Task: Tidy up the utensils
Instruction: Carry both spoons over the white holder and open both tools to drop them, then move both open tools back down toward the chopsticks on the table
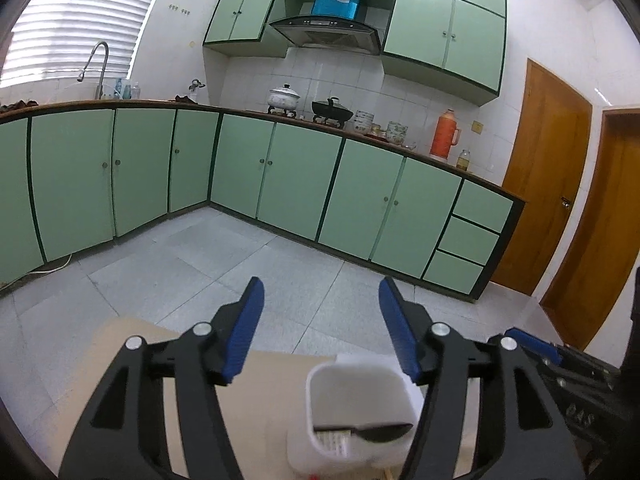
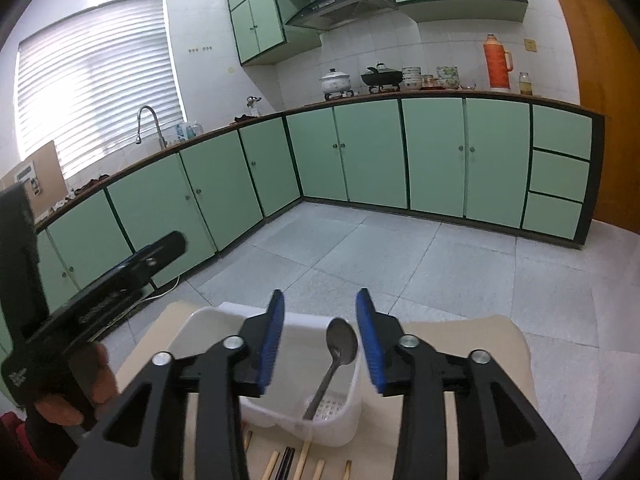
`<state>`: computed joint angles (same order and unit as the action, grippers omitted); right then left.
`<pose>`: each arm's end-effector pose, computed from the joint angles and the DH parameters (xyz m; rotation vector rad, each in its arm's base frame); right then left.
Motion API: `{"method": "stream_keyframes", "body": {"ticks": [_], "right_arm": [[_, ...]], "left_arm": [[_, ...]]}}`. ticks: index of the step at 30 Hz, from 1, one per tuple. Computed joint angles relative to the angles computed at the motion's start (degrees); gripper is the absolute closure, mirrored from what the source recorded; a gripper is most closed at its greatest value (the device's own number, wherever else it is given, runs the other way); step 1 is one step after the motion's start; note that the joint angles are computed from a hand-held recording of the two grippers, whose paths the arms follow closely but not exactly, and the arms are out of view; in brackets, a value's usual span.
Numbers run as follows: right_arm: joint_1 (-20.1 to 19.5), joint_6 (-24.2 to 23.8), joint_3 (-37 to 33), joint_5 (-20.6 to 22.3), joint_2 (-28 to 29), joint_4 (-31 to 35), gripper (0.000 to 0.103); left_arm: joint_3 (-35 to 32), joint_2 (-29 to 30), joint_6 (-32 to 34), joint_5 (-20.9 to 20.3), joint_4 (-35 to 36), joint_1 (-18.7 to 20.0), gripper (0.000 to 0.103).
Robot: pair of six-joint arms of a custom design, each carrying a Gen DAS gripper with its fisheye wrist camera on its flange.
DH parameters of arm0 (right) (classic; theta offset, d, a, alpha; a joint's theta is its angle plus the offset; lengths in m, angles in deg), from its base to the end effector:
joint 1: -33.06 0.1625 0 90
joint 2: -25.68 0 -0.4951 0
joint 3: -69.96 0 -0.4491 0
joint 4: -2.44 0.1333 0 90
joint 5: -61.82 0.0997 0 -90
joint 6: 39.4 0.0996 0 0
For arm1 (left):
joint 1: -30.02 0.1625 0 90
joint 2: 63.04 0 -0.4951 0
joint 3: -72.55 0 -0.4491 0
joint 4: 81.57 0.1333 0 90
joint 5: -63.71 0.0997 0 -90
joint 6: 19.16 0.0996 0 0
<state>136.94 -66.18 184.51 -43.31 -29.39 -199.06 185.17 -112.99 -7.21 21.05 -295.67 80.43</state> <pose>0.2598 -0.6040 0.2009 0.7271 -2.4354 1.1919 -0.2434 -0.6184 0.1978 0.4353 2.2037 -1.4817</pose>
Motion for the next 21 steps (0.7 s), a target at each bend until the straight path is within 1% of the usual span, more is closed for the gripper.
{"method": "stream_keyframes", "body": {"ticks": [2,3,5,7,8,9,11,12,14,16,19,21], "right_arm": [[-0.1,0.0,2.0,0.2,-1.1,-1.9,0.052],[-0.2,-0.1,2.7,0.1,-1.5,-2.5,0.05],[-0.4,-0.2,5.3,-0.8,-2.7,-4.0,0.043],[-0.7,-0.1,7.7,-1.7,-3.9,-4.9,0.041],[-0.9,-0.2,9.4,-2.2,-4.5,-5.7,0.038],[-1.1,-0.3,11.0,-3.0,-4.9,-6.2,0.038],[-1.4,-0.7,14.3,-4.5,-5.8,-7.0,0.037],[-1.4,-0.8,15.4,-5.1,-6.0,-7.3,0.037],[-1.7,-0.6,18.3,-6.9,-6.6,-7.9,0.037],[-2.2,0.3,21.2,-7.4,-7.3,-8.7,0.037],[-2.4,0.4,24.4,-8.9,-7.6,-10.5,0.037],[-2.5,0.2,26.2,-9.4,-7.7,-12.1,0.038]], "left_arm": [[2.6,-1.5,-1.1,1.3,0.7,-1.2,0.037],[3.6,-1.9,-1.5,1.7,0.8,-1.6,0.036],[6.8,-3.0,-2.9,4.1,1.0,-3.1,0.03],[10.5,-4.1,-6.0,6.3,2.6,-4.6,0.028],[12.7,-4.7,-8.3,7.6,4.3,-5.5,0.027],[14.1,-5.0,-10.1,8.3,5.5,-6.0,0.026],[17.9,-6.3,-17.2,10.1,10.6,-7.2,0.025],[20.0,-7.3,-22.4,10.7,15.0,-7.8,0.025],[22.5,-8.6,-28.6,11.4,20.7,-8.6,0.025],[25.1,-10.1,-35.8,11.6,27.0,-9.5,0.025],[28.2,-11.3,-42.6,11.8,31.8,-10.9,0.026],[29.6,-11.8,-45.4,11.8,34.0,-11.9,0.026]]}}
